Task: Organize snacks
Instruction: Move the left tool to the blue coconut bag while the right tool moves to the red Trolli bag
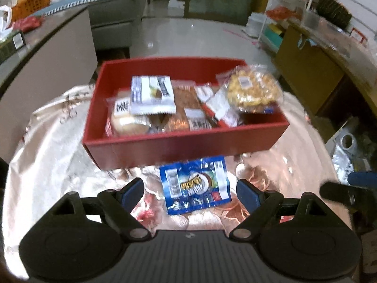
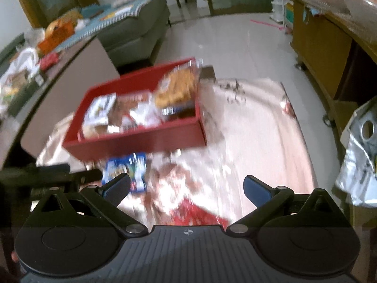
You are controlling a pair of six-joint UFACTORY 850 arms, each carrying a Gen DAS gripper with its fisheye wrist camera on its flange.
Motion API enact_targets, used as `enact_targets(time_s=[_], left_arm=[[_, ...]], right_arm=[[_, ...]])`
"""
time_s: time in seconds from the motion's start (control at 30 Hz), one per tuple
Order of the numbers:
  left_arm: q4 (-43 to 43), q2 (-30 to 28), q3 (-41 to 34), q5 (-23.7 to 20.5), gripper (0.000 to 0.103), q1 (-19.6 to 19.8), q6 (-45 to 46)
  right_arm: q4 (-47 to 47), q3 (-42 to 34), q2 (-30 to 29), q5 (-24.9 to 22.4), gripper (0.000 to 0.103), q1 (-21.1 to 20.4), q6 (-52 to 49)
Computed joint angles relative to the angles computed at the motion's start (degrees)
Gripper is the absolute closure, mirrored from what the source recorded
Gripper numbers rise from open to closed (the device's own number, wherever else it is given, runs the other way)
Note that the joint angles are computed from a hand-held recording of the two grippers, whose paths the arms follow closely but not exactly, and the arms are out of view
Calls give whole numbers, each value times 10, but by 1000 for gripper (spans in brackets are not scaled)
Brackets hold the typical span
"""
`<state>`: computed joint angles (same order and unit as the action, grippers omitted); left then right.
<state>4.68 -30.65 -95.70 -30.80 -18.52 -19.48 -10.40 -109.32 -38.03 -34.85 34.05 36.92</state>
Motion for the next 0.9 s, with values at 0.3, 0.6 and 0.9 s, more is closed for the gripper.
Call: enact_targets(time_s=[0.3, 0.6, 0.9], left_arm=[[39, -78, -88, -59, 23, -23, -42], [105, -126, -134, -120, 30, -30, -151], [18, -46, -36, -90, 46, 1, -101]], right_arm=[[68, 21, 1, -22, 0, -10, -62], [87, 8, -13, -50, 0, -11, -91], [103, -14, -29, -68, 0, -7, -111]])
